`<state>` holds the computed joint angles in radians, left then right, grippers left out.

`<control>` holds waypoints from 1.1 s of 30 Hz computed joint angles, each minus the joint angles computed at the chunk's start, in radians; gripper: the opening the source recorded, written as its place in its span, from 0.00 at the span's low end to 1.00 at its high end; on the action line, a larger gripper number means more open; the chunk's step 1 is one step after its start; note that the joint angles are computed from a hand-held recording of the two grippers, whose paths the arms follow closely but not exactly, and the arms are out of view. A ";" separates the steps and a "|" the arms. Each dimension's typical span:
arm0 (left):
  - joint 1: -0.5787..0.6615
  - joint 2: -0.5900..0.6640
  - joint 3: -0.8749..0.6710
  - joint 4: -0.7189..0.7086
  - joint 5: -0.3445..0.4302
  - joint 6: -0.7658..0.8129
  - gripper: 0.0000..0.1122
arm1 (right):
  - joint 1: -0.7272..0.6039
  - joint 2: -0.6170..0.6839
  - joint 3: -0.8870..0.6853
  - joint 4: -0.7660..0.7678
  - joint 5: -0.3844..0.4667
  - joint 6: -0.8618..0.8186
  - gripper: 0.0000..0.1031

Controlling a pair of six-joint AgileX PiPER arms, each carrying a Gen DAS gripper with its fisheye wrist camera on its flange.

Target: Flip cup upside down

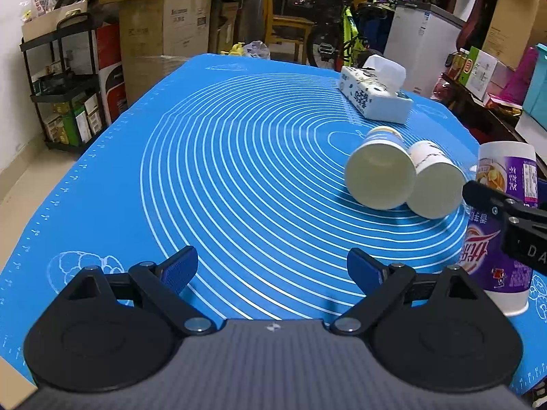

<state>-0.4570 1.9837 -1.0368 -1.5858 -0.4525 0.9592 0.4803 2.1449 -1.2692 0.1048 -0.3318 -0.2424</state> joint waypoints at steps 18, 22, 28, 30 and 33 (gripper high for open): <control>-0.024 0.013 -0.007 0.036 0.014 -0.019 0.83 | -0.010 0.048 0.155 0.019 -0.386 -0.045 0.66; -0.034 0.013 -0.005 0.049 0.015 -0.026 0.83 | -0.009 0.037 0.174 0.031 -0.379 -0.042 0.66; -0.042 0.015 -0.008 0.034 0.019 -0.007 0.83 | -0.010 0.021 0.176 0.043 -0.339 -0.016 0.69; -0.044 0.014 -0.006 0.037 0.020 -0.009 0.83 | -0.013 0.014 0.178 0.036 -0.330 0.003 0.70; -0.047 0.010 -0.001 0.041 0.020 -0.016 0.83 | -0.017 0.004 0.196 0.021 -0.332 0.017 0.73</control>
